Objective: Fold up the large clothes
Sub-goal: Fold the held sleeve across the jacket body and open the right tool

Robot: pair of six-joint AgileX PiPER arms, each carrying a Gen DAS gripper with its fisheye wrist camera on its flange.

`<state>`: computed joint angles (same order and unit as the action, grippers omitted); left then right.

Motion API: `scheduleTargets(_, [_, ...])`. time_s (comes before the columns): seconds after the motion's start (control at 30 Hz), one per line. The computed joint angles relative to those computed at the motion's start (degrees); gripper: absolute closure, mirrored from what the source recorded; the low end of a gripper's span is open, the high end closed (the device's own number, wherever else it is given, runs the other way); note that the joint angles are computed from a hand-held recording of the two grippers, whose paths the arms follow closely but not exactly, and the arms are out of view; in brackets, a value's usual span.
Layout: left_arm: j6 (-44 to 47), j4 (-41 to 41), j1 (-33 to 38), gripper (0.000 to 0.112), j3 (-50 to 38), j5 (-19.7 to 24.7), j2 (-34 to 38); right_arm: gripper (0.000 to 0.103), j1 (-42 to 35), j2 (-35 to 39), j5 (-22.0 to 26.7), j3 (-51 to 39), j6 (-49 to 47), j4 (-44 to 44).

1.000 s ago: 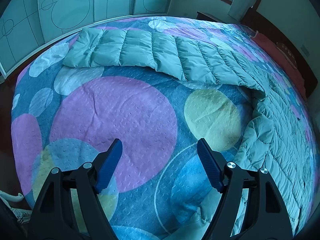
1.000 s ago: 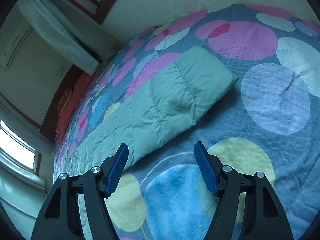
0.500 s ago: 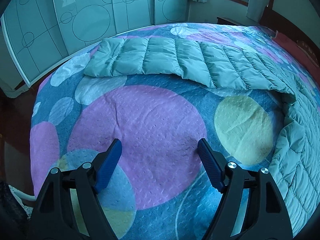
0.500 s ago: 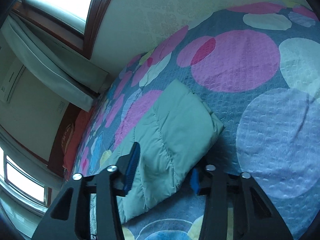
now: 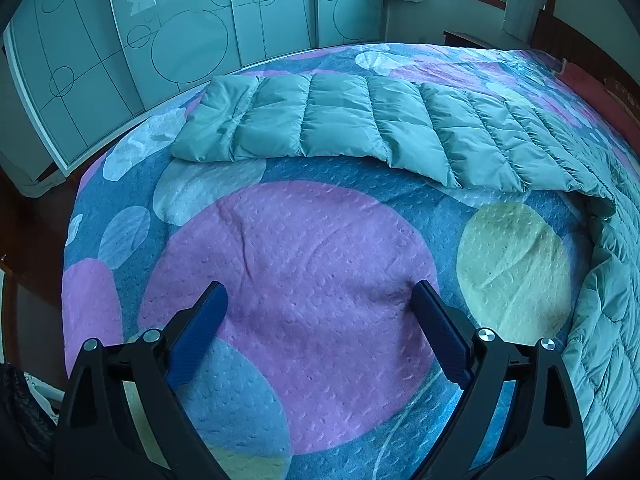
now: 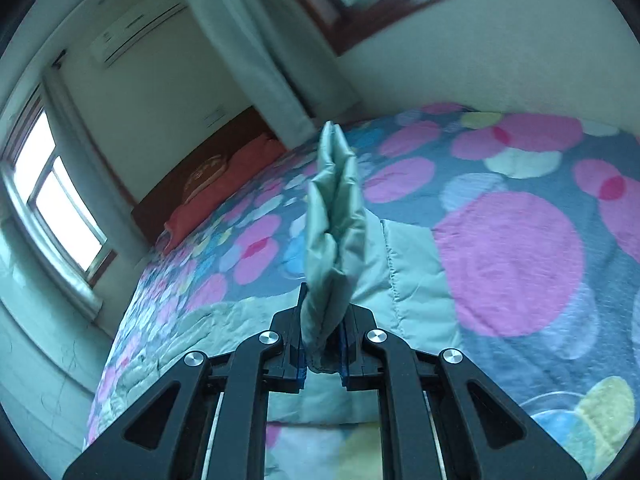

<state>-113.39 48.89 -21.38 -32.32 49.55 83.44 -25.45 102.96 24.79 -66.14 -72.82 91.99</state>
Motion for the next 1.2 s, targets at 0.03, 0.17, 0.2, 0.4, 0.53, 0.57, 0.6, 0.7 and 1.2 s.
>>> scheduleTargets(0.03, [0.2, 0.3, 0.4, 0.017, 0.2, -0.4, -0.2, 0.092, 2.7, -0.2, -0.8, -0.5, 0.5, -0.8])
scheduleTargets(0.17, [-0.8, 1.3, 0.3, 0.016, 0.6, -0.8, 0.2, 0.092, 12.9, 1.1, -2.6, -4.0, 4.4, -4.5])
scheduleTargets(0.2, [-1.0, 1.6, 0.2, 0.016, 0.6, -0.8, 0.4, 0.092, 15.7, 1.9, -3.3, -5.3, 5.8, -5.8])
scheduleTargets(0.4, [-2.0, 2.4, 0.4, 0.013, 1.0, -1.5, 0.8, 0.092, 28.3, 8.2, -5.3, -12.9, 17.7, -18.2])
scheduleTargets(0.53, [-2.5, 2.7, 0.3, 0.012, 1.1, -1.7, 0.9, 0.092, 36.1, 11.7, -6.7, -17.3, 31.0, -32.1])
scheduleTargets(0.57, [-2.6, 2.8, 0.3, 0.012, 1.1, -1.7, 0.9, 0.092, 37.7, 12.8, -6.5, -19.0, 35.9, -37.5])
scheduleTargets(0.6, [-2.7, 2.9, 0.4, 0.011, 1.2, -1.8, 1.0, 0.092, 39.2, 14.1, -5.8, -21.1, 41.0, -42.8])
scheduleTargets(0.7, [-2.8, 3.1, 0.5, 0.011, 1.3, -1.9, 1.0, 0.092, 41.9, 17.5, -4.3, -25.1, 49.3, -51.9])
scheduleTargets(1.2, [-3.0, 3.2, 0.5, 0.011, 1.1, -2.1, 1.2, 0.044, 45.0, 17.8, 4.7, -24.5, 40.6, -47.7])
